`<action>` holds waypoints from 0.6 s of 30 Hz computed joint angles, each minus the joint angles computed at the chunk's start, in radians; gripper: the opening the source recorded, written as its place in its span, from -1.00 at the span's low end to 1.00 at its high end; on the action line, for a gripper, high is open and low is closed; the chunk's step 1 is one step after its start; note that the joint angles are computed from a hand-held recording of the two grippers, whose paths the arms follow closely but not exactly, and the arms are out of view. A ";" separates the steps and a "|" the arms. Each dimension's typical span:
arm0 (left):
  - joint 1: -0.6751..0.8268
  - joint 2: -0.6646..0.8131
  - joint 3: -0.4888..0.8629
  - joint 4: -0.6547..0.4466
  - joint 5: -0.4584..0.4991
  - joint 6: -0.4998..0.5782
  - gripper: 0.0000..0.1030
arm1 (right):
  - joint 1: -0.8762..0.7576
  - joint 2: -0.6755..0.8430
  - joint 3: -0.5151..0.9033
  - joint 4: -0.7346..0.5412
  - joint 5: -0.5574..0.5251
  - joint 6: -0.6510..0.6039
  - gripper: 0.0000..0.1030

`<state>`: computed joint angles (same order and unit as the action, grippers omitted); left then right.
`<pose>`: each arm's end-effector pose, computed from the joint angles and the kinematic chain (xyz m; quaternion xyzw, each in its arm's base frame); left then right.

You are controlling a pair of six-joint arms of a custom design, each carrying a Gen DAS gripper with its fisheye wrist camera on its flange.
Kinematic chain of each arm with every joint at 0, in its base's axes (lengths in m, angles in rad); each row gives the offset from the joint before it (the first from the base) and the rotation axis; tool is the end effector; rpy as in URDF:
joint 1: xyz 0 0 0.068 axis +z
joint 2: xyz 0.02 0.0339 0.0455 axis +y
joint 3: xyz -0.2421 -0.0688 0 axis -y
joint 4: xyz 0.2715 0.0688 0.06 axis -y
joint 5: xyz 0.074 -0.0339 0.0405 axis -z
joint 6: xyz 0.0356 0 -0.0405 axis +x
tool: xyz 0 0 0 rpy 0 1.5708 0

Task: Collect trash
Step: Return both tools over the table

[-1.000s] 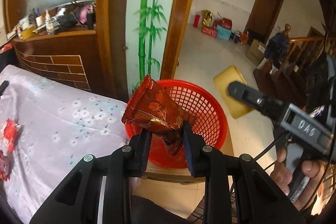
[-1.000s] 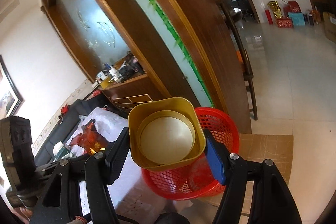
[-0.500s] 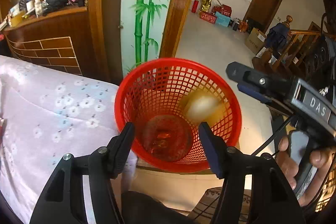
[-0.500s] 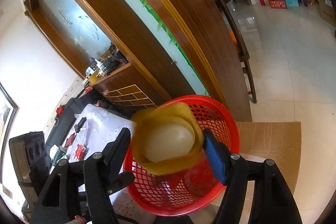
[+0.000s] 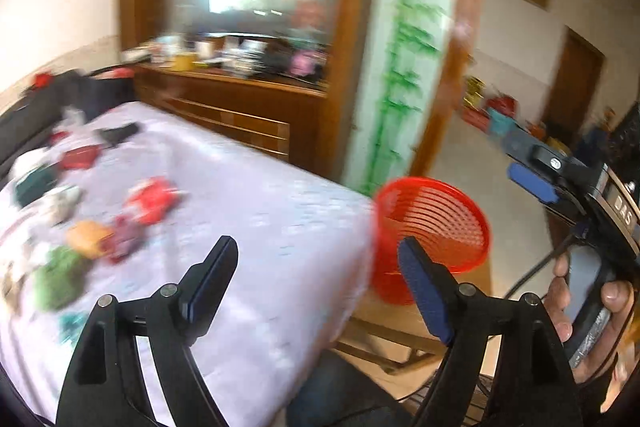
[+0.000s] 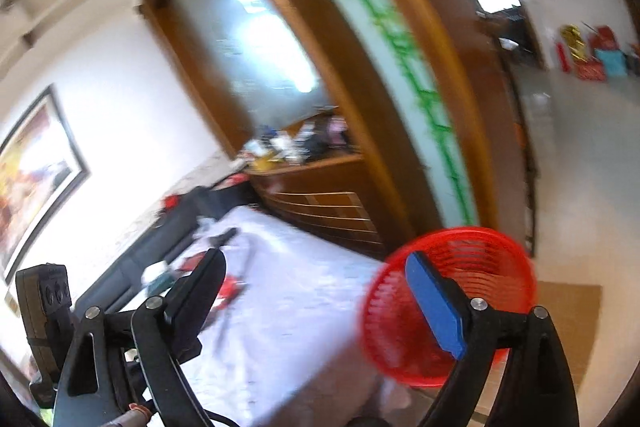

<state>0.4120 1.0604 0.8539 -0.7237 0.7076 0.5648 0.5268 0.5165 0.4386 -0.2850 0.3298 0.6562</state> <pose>0.2293 0.0750 0.2468 0.1767 0.8794 -0.1518 0.4151 0.1661 0.0833 0.2335 0.1455 0.8042 0.2002 0.5404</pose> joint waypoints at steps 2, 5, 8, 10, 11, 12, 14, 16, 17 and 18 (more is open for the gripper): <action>0.131 0.008 0.024 -0.034 0.029 0.041 0.58 | 0.139 0.087 0.050 0.046 0.104 -0.010 0.90; 0.301 0.038 0.058 -0.071 0.071 0.100 0.58 | 0.270 0.226 0.129 0.094 0.194 -0.022 0.90; 0.439 0.070 0.090 -0.062 0.098 0.123 0.58 | 0.347 0.312 0.172 0.137 0.221 -0.027 0.90; 0.531 0.105 0.123 -0.068 0.128 0.152 0.58 | 0.396 0.383 0.206 0.181 0.227 -0.017 0.90; 0.568 0.119 0.135 -0.076 0.140 0.166 0.58 | 0.420 0.418 0.221 0.206 0.229 -0.014 0.90; 0.613 0.146 0.160 -0.091 0.158 0.186 0.58 | 0.436 0.430 0.227 0.213 0.228 -0.011 0.90; 0.685 0.195 0.198 -0.103 0.187 0.218 0.58 | 0.473 0.501 0.269 0.238 0.215 -0.011 0.90; 0.737 0.236 0.229 -0.090 0.197 0.212 0.58 | 0.506 0.546 0.300 0.248 0.224 -0.019 0.90; 0.766 0.270 0.256 -0.103 0.210 0.225 0.58 | 0.525 0.582 0.328 0.247 0.231 -0.025 0.90; 0.784 0.293 0.277 -0.112 0.215 0.232 0.58 | 0.540 0.604 0.347 0.246 0.235 -0.031 0.90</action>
<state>1.1965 1.3536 1.1304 -0.8355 0.9230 0.7968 1.0666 1.1201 0.7856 -0.0392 0.5645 0.6249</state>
